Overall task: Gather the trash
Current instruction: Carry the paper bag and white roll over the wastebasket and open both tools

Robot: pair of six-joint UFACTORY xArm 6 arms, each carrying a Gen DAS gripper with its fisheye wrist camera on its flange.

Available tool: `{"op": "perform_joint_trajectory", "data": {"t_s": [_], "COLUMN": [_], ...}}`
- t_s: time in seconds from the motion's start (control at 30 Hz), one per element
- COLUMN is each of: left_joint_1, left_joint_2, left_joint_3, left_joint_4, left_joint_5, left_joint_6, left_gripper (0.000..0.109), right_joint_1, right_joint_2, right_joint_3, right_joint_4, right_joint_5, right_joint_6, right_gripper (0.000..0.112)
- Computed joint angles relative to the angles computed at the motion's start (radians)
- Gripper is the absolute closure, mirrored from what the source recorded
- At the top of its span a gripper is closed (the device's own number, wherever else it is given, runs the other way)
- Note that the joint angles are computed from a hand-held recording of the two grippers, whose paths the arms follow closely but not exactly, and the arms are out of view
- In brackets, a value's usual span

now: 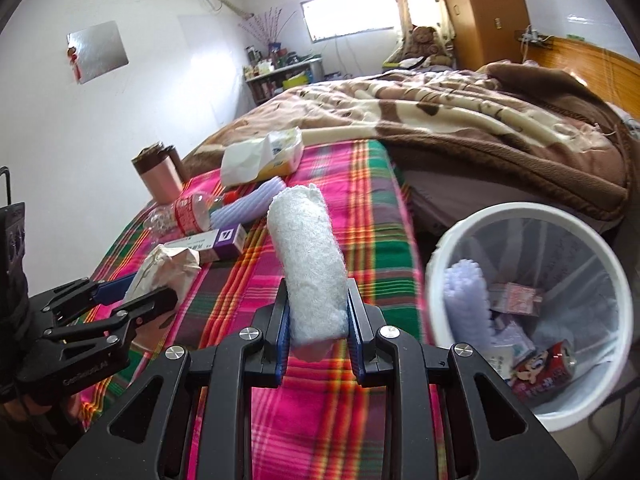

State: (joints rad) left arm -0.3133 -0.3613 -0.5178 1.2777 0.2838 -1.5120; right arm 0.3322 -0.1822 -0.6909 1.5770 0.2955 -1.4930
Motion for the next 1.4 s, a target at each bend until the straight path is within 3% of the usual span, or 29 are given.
{"op": "perform_joint_trajectory", "data": {"t_s": [0.33, 0.63, 1.1, 1.4], "left_joint_1": [-0.088, -0.15, -0.211, -0.228], "left_joint_2": [0.046, 0.178, 0.392, 0.493], "left_joint_3": [-0.091, -0.227, -0.429, -0.522], "left_joint_4": [0.086, 0.128, 0.049, -0.046], "left_joint_5": [0.007, -0.013, -0.062, -0.098], "left_joint_6": [-0.101, -0.144, -0.065, 0.025], "left_gripper": [0.063, 0.062, 0.062, 0.061], "right_joint_1": [-0.062, -0.137, -0.198, -0.229], "right_joint_2": [-0.063, -0.062, 0.028, 0.081], "right_joint_3": [0.028, 0.021, -0.026, -0.043], "right_joint_4": [0.062, 0.113, 0.107, -0.013], "right_joint_5": [-0.057, -0.097, -0.197, -0.216], "right_joint_6": [-0.055, -0.094, -0.06, 0.054], "right_gripper": [0.088, 0.088, 0.087, 0.087]}}
